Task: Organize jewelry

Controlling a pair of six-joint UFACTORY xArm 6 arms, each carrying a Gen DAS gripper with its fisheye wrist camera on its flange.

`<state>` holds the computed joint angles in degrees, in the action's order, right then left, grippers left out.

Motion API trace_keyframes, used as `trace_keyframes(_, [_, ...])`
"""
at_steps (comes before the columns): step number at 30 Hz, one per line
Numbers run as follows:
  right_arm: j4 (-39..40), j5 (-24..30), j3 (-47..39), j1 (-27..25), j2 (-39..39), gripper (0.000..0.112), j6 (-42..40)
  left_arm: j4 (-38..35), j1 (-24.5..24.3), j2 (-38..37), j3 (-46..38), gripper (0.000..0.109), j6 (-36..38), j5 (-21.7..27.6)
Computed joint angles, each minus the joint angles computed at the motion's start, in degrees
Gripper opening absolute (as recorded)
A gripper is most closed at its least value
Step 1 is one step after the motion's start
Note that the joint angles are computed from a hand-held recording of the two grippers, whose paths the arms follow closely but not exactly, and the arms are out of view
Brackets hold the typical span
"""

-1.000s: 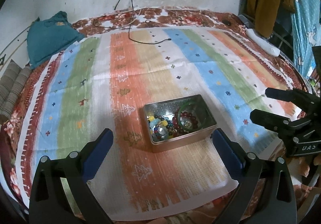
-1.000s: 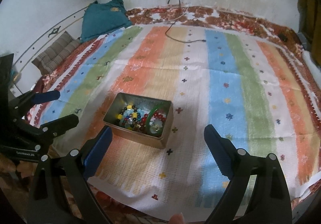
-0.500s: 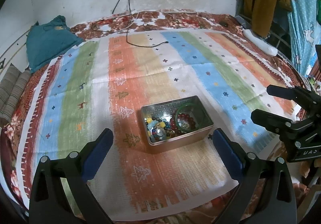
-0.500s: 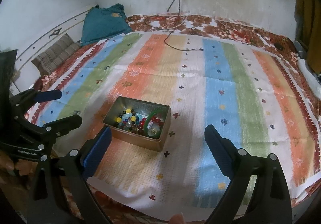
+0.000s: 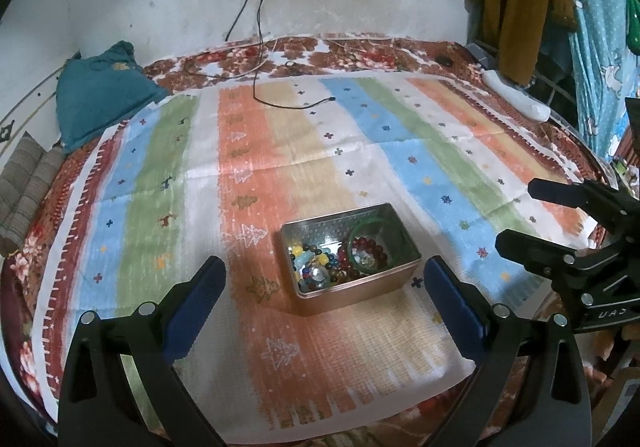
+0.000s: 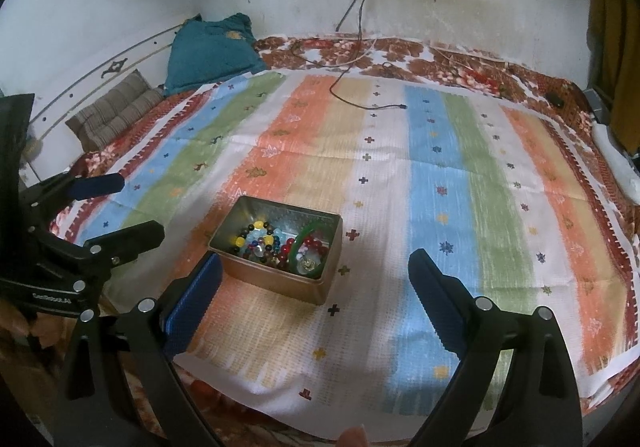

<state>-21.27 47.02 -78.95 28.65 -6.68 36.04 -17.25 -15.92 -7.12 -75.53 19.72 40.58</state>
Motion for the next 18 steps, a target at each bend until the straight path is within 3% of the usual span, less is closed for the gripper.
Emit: trace_keyframes(18, [-1.4,-1.3,0.6,0.1,-0.6,0.095,1.1,-0.9,-0.3,-1.0,1.3,0.097,1.5,-1.4])
